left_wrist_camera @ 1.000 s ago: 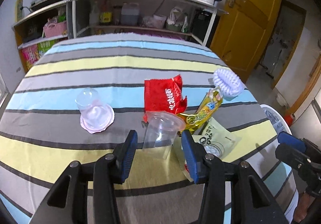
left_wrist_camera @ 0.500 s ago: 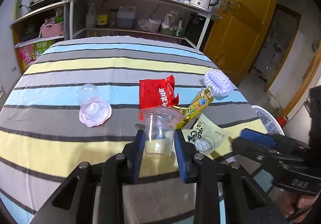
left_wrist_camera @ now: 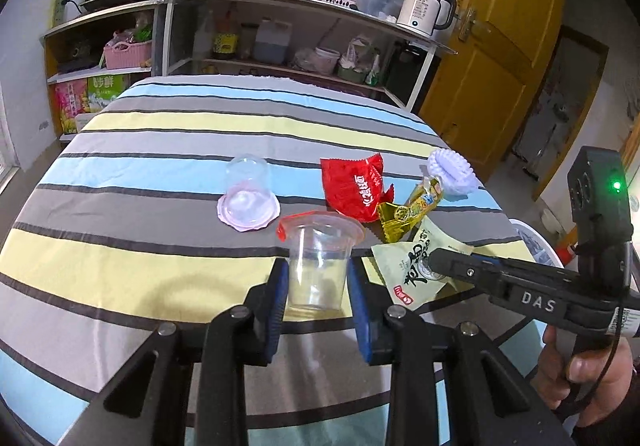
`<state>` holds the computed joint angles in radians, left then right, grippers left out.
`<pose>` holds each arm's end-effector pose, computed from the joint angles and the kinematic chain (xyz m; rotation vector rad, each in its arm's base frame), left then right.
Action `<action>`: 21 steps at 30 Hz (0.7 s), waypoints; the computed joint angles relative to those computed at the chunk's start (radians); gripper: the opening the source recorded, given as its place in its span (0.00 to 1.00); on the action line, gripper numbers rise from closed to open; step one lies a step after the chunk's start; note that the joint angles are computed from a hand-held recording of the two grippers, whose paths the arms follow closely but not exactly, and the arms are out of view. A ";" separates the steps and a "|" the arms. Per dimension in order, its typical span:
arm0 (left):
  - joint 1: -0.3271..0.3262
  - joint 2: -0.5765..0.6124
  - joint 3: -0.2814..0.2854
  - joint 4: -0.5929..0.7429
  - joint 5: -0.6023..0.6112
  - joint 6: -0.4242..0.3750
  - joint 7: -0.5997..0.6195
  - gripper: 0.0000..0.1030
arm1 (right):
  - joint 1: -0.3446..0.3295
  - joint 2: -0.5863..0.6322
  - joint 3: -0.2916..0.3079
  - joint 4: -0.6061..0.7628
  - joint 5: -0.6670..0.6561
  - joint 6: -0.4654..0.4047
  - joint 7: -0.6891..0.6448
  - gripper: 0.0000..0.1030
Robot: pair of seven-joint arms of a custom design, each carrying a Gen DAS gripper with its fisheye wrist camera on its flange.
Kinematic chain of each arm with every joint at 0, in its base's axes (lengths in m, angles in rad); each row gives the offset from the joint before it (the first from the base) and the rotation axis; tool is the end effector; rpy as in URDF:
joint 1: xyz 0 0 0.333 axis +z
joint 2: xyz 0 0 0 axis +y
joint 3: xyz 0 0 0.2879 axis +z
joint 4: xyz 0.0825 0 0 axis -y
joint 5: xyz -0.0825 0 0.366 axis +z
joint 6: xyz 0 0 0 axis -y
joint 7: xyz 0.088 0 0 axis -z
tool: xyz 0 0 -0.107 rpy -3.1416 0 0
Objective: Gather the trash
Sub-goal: 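Grasp the clear plastic cup with the left tool while the right tool grasps the white wrapper, then carry the cup and wrapper over the bin and open both tools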
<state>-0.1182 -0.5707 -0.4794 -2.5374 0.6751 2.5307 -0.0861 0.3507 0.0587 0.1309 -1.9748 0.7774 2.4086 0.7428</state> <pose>0.3420 -0.2527 0.4806 -2.1379 1.1489 -0.8309 0.5173 0.2740 0.4606 -2.2558 0.8979 0.0899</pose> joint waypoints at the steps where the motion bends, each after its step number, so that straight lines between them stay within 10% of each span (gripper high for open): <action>1: 0.000 0.001 -0.001 0.000 0.002 0.001 -0.002 0.30 | 0.001 -0.002 0.001 -0.001 0.000 0.006 -0.001 0.08; 21: -0.015 0.082 -0.042 0.125 0.079 -0.044 -0.026 0.30 | -0.001 -0.154 -0.064 -0.123 0.145 0.076 -0.162 0.01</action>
